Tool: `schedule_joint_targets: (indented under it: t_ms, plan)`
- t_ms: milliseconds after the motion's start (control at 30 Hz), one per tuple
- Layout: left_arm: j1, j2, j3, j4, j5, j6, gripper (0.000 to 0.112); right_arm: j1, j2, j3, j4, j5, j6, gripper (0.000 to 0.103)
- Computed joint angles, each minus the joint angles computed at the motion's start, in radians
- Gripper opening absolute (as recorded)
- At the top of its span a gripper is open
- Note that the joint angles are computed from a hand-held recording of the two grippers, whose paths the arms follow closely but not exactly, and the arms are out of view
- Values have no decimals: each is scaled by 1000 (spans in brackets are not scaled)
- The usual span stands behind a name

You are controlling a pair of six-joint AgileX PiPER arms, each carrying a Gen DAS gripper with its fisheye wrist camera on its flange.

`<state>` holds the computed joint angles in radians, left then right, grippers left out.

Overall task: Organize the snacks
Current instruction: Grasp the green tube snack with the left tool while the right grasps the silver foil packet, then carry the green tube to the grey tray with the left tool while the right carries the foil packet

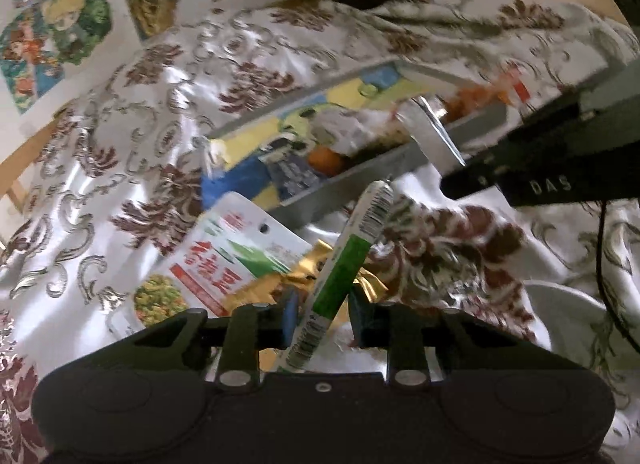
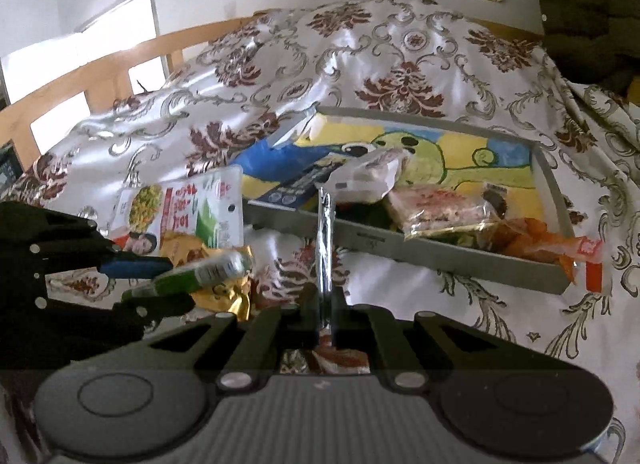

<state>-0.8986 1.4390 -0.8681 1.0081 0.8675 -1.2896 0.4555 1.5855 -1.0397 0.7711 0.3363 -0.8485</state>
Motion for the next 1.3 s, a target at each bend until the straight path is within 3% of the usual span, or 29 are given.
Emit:
schedule_joint_targets:
  t_ms: [333, 433, 533, 633, 767, 900, 1133, 1300]
  plan:
    - [1, -26, 4, 97, 49, -165, 19, -8, 10, 24, 321, -36, -290, 6]
    - [25, -48, 8, 137, 26, -226, 19, -9, 10, 27, 440, -44, -396, 6]
    - [94, -78, -2, 164, -58, -296, 19, -20, 21, 11, 578, -43, -500, 6]
    - [202, -76, -42, 180, -191, -374, 19, -31, 42, -22, 689, -54, -574, 6]
    - [315, 24, -142, 227, -327, -453, 19, -70, 104, -107, 730, -37, -544, 6]
    - [413, 140, -242, 162, -456, -442, 19, -107, 170, -187, 737, -28, -488, 6]
    - [515, 230, -261, 117, -573, -460, 19, -118, 285, -309, 616, -37, -319, 6]
    - [525, 253, -261, 131, -580, -475, 19, -98, 323, -344, 561, -69, -265, 6]
